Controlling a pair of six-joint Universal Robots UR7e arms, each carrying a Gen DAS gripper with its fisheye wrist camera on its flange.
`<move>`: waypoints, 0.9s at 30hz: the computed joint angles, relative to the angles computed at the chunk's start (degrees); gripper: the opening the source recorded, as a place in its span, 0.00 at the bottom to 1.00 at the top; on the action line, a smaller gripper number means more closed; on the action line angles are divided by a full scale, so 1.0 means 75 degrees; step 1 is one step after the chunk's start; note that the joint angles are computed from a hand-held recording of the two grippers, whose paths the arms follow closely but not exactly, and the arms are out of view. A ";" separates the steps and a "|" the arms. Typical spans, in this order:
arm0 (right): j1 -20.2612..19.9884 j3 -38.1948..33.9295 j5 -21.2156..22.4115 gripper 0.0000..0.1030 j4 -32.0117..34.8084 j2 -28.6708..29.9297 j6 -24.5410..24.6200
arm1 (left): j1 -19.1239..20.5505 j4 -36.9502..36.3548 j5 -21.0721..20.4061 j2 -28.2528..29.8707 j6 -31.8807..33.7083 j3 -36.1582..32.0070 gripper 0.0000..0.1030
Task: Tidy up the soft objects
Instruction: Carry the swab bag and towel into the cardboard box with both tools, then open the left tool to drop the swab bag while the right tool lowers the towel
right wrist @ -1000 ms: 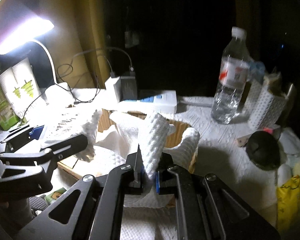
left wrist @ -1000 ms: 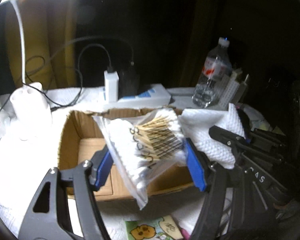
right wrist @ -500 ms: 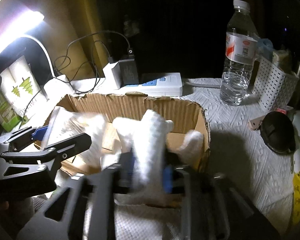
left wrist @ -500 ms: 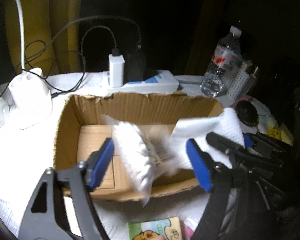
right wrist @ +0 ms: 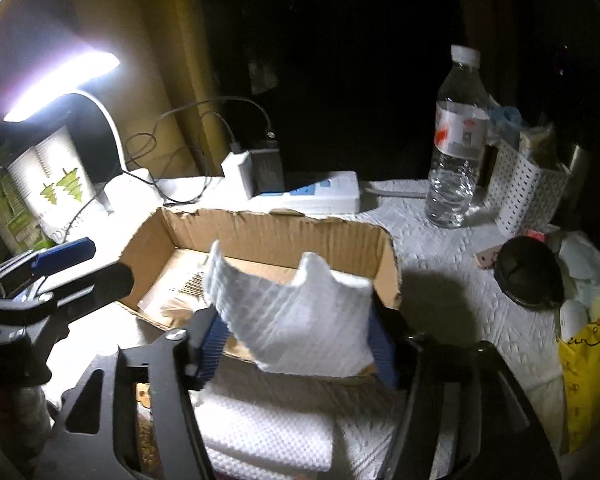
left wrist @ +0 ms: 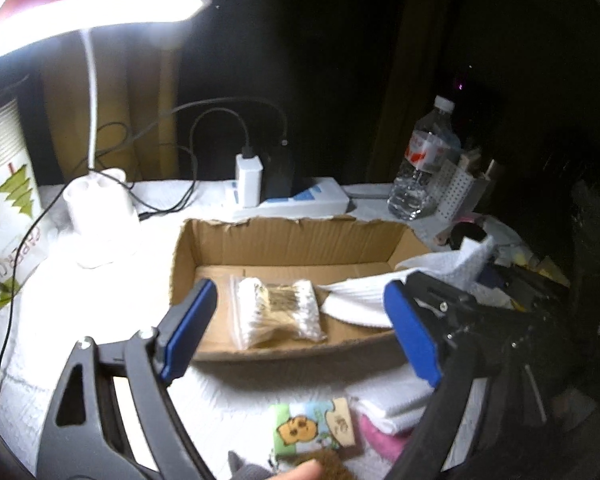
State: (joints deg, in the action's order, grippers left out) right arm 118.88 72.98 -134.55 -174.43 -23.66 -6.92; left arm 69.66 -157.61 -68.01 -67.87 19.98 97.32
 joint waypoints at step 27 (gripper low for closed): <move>-0.0335 -0.2261 -0.0768 0.92 0.1643 0.1294 -0.0381 | 0.0538 0.0678 0.0306 0.0317 -0.0258 -0.0547 0.84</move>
